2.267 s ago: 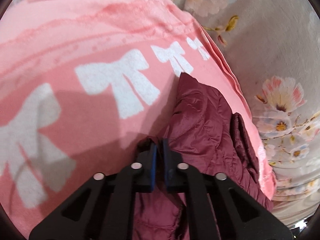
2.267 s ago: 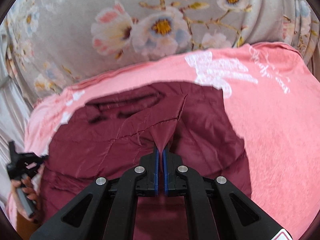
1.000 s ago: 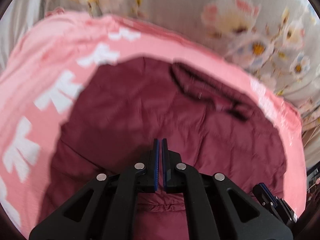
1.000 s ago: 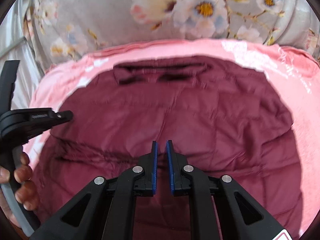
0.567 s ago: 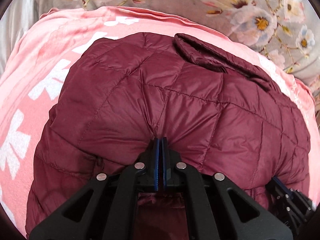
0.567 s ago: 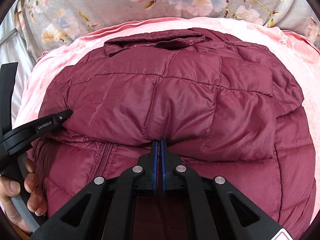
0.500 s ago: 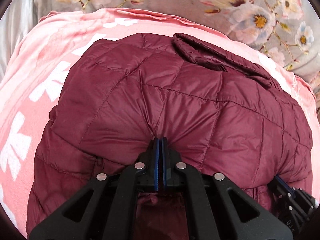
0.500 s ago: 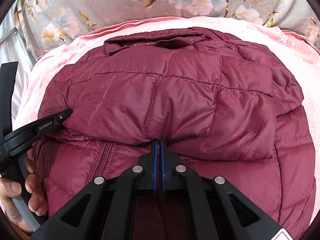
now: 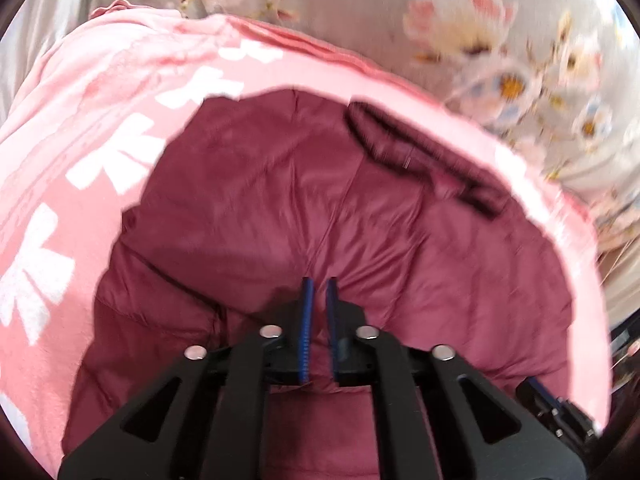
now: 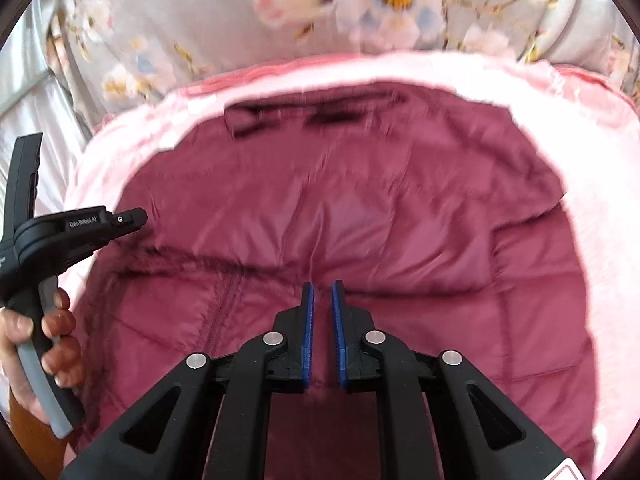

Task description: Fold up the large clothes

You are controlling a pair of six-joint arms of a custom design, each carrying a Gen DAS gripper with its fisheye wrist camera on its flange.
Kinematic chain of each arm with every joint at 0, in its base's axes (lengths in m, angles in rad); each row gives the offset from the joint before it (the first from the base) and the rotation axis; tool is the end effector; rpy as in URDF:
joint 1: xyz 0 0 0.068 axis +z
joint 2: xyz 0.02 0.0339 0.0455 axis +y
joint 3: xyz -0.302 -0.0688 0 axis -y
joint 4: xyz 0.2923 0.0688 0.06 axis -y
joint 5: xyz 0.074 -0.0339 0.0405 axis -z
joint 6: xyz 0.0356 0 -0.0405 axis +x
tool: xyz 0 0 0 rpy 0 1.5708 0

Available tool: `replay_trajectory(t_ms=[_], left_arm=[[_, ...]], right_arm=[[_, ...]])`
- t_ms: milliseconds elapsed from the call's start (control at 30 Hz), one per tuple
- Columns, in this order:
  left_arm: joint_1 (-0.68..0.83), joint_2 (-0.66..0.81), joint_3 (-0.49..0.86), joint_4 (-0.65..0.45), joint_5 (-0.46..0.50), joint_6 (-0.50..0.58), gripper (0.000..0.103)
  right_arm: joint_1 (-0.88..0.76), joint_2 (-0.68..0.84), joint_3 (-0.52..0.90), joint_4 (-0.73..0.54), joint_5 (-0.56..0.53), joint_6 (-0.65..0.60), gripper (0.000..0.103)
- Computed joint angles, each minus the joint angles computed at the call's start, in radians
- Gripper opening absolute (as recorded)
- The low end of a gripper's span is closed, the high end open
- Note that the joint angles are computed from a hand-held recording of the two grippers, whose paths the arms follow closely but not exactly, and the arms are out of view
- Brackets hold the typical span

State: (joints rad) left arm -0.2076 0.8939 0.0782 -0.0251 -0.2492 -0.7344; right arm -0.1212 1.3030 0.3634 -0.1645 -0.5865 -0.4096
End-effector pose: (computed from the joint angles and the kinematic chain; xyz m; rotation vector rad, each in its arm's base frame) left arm 0.1459 -0.0218 0.0963 -0.7296 2.2682 -0.1471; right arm 0.2085 -0.0055 0.1116 -0.5342 2.4365 0.5698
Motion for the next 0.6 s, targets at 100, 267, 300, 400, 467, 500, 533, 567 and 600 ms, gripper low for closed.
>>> replay_trajectory(t_ms=[100, 267, 300, 400, 467, 500, 533, 567, 600], left_arm=[[0.064, -0.124, 0.053, -0.085, 0.080, 0.009, 0.034], [0.173, 0.002, 0.136, 0.057, 0.241, -0.026, 0.049], [0.189, 0.048, 0.148, 0.091, 0.268, -0.040, 0.050], [0.285, 0.297, 0.203, 0.270, 0.440, -0.095, 0.050], [0.324, 0.451, 0.236, 0.367, 0.522, -0.138, 0.050], [0.329, 0.515, 0.248, 0.405, 0.532, -0.162, 0.050], [0.337, 0.590, 0.270, 0.449, 0.544, -0.181, 0.050], [0.342, 0.628, 0.280, 0.475, 0.548, -0.190, 0.050], [0.348, 0.674, 0.291, 0.514, 0.554, -0.200, 0.050]], right_arm=[[-0.034, 0.005, 0.080, -0.042, -0.063, 0.044, 0.038], [-0.054, 0.141, 0.214, -0.039, -0.192, 0.169, 0.042], [-0.050, 0.187, 0.245, -0.028, -0.222, 0.214, 0.042], [-0.016, 0.318, 0.320, 0.030, -0.273, 0.357, 0.045], [0.021, 0.411, 0.377, 0.078, -0.273, 0.461, 0.046], [0.033, 0.434, 0.389, 0.096, -0.272, 0.493, 0.046], [0.053, 0.475, 0.416, 0.118, -0.268, 0.533, 0.046], [0.065, 0.498, 0.435, 0.126, -0.263, 0.553, 0.046], [0.085, 0.526, 0.460, 0.139, -0.248, 0.584, 0.046]])
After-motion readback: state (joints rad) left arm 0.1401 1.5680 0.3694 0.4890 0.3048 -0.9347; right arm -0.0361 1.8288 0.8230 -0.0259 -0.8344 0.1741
